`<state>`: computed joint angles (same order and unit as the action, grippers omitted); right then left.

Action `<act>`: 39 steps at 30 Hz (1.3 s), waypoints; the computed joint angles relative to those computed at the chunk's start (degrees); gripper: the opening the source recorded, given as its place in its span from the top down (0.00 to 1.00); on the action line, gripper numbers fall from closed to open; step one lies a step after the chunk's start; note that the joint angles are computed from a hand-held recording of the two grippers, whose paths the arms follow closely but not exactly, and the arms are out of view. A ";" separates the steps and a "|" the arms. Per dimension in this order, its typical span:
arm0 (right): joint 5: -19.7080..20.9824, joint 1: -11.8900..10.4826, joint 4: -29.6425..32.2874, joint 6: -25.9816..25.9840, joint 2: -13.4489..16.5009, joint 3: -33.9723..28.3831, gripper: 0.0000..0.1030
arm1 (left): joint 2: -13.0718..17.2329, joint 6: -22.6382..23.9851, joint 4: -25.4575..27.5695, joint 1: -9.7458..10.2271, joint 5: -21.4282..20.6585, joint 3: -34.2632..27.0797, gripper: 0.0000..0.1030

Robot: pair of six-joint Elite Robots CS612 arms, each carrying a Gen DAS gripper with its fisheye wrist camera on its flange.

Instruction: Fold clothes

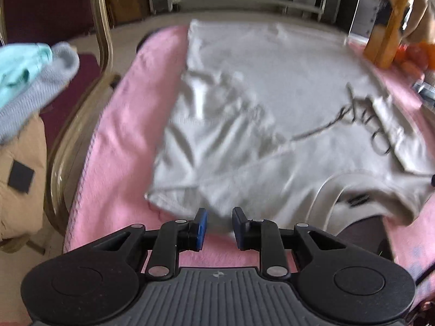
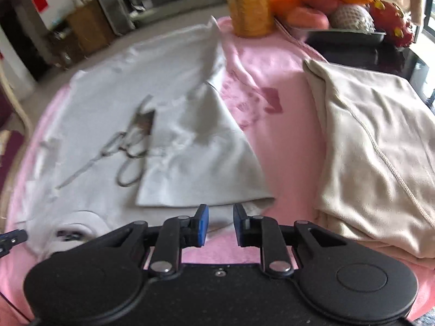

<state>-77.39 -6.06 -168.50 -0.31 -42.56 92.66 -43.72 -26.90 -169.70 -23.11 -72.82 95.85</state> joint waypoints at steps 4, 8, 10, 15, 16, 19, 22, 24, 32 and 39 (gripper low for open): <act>-3.03 0.50 3.56 -3.36 -0.33 -0.25 0.80 | -0.59 1.41 2.17 -0.32 0.45 0.21 0.73; -2.50 0.19 2.88 -1.61 -1.42 1.35 0.80 | -2.01 0.07 5.83 0.05 -1.32 0.64 0.73; -0.41 -0.56 -2.16 0.48 -1.73 2.79 0.80 | -2.61 -0.18 3.78 -0.21 1.46 1.49 0.73; 7.33 -2.42 -13.14 7.96 -1.99 3.14 0.79 | -3.94 2.77 -2.09 0.23 5.31 0.57 0.71; 8.29 -2.39 -13.55 8.11 -2.15 2.43 0.79 | -4.04 3.54 -2.55 0.45 6.05 -0.19 0.70; 10.92 -2.23 -14.90 8.51 -2.51 0.13 0.78 | -3.68 5.20 -3.68 1.41 7.63 -3.22 0.67; 10.15 -1.19 -17.99 7.08 -2.31 -2.65 0.72 | -2.32 6.01 -4.14 2.75 7.97 -7.22 0.66; 9.96 -0.52 -17.57 6.63 -1.08 -6.22 0.70 | -0.63 5.81 -2.86 3.85 7.56 -10.96 0.67; 4.90 2.98 -5.08 6.48 10.38 -28.65 0.70 | 11.21 -0.27 8.39 9.08 -1.00 -32.66 0.74; -2.81 5.49 9.33 5.36 25.66 -54.58 0.68 | 25.17 0.06 21.85 10.65 1.14 -57.10 0.66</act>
